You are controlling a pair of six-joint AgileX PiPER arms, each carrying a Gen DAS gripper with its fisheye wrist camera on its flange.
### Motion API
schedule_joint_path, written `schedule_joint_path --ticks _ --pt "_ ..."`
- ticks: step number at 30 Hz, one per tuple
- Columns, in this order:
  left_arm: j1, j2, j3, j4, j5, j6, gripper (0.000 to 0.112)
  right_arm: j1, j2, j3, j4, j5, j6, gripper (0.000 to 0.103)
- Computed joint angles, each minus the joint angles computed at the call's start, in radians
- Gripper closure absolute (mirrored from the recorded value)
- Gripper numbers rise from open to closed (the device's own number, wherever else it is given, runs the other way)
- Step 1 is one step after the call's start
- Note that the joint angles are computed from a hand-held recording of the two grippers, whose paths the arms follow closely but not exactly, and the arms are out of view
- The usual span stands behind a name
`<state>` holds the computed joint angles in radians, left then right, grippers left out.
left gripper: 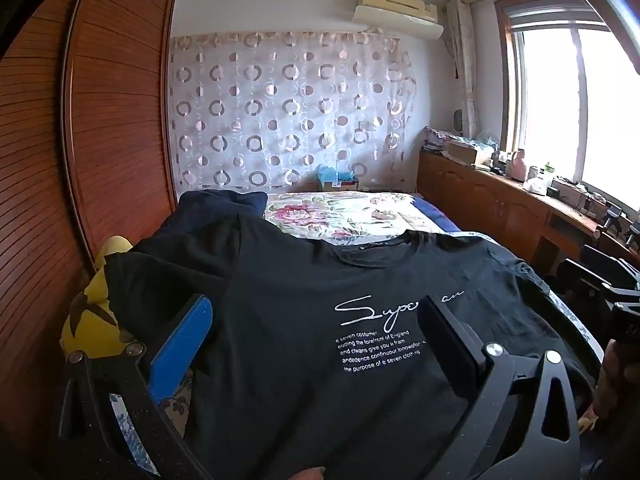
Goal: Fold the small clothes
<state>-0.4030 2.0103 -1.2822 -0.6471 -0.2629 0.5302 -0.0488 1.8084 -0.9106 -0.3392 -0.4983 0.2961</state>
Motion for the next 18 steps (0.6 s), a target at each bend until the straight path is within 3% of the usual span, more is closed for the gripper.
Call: schedule_joint_path --ticks 18 --pt "0.001 0.001 -0.005 -0.016 0.009 0.018 0.01 0.003 0.008 -0.011 -0.013 0.007 0.009 0.0"
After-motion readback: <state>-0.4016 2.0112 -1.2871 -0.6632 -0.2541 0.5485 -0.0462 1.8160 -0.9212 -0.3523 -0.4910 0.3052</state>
